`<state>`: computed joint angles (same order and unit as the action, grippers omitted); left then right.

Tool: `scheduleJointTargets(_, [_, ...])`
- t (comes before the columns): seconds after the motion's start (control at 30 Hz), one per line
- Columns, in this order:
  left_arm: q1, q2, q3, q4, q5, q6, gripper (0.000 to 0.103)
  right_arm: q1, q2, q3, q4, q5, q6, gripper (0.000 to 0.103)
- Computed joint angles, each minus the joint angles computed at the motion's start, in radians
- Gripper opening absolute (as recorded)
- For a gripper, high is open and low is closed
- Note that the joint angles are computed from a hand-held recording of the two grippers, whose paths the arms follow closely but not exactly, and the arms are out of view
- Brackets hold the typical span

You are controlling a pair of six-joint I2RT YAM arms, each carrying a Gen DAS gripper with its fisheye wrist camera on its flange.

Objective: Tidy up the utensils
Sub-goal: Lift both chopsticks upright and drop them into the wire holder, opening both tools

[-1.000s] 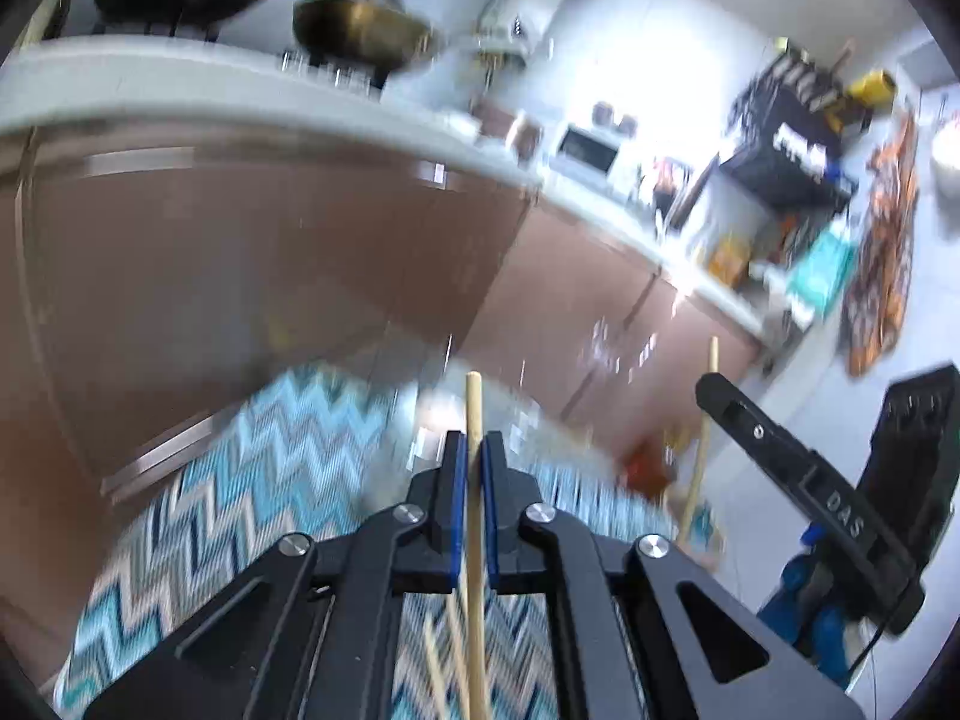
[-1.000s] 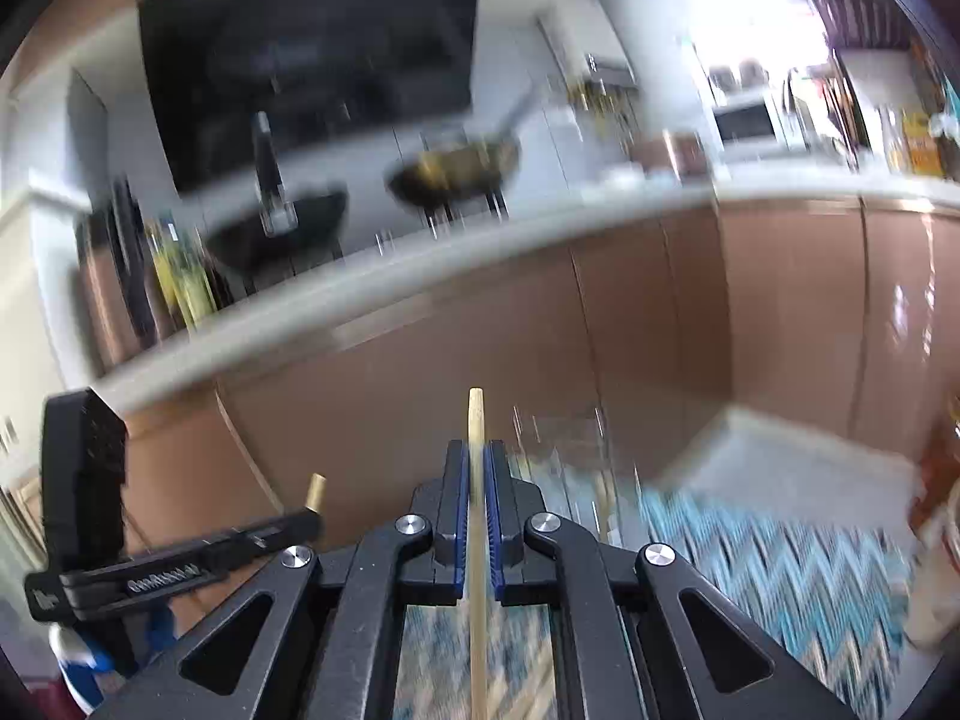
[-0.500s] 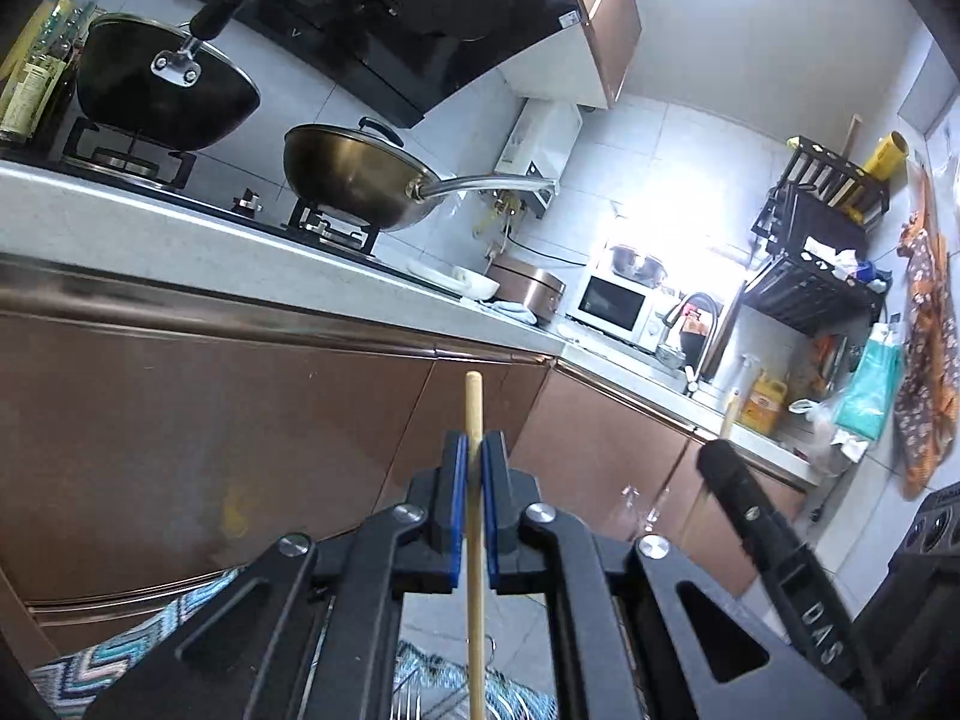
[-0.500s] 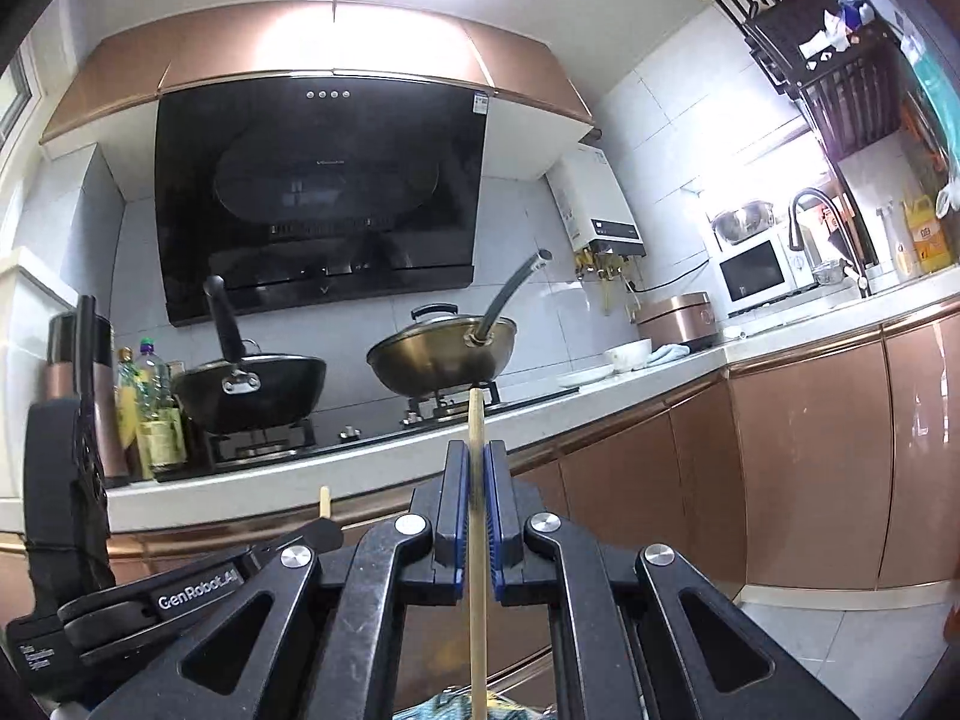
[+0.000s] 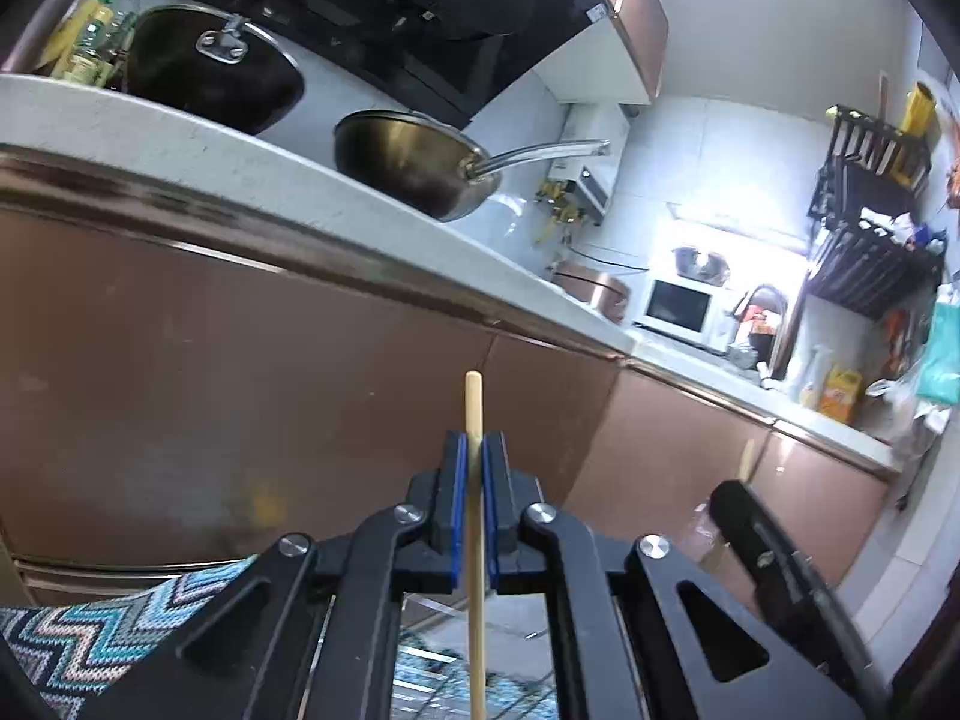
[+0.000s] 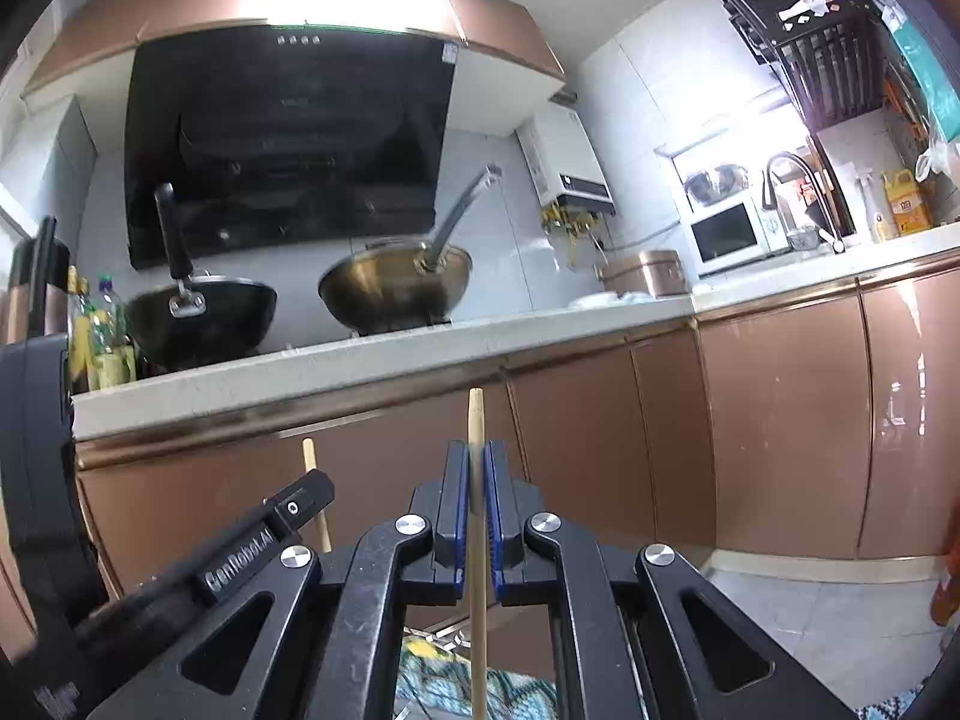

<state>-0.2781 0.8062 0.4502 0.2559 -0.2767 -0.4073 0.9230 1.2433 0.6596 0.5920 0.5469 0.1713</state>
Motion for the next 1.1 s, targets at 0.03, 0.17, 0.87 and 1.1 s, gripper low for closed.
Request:
scheduleJointTargets(0.03, [0.004, -0.003, -0.010, 0.000, 0.003, -0.005, 0.005, 0.002, -0.001, -0.005, -0.001, 0.007, -0.002, 0.006])
scheduleJointTargets(0.17, [0.016, -0.021, -0.044, -0.008, 0.012, -0.008, 0.006, 0.015, -0.011, -0.021, -0.025, 0.026, 0.020, 0.006])
scheduleJointTargets(0.87, [0.028, -0.210, -0.049, -0.272, 0.090, 0.048, 0.029, 0.102, -0.133, -0.070, -0.149, 0.129, 0.095, 0.028])
scheduleJointTargets(1.1, [-0.036, -0.266, -0.012, -0.380, 0.017, 0.068, 0.033, 0.181, -0.165, -0.041, -0.202, 0.219, 0.065, 0.035])
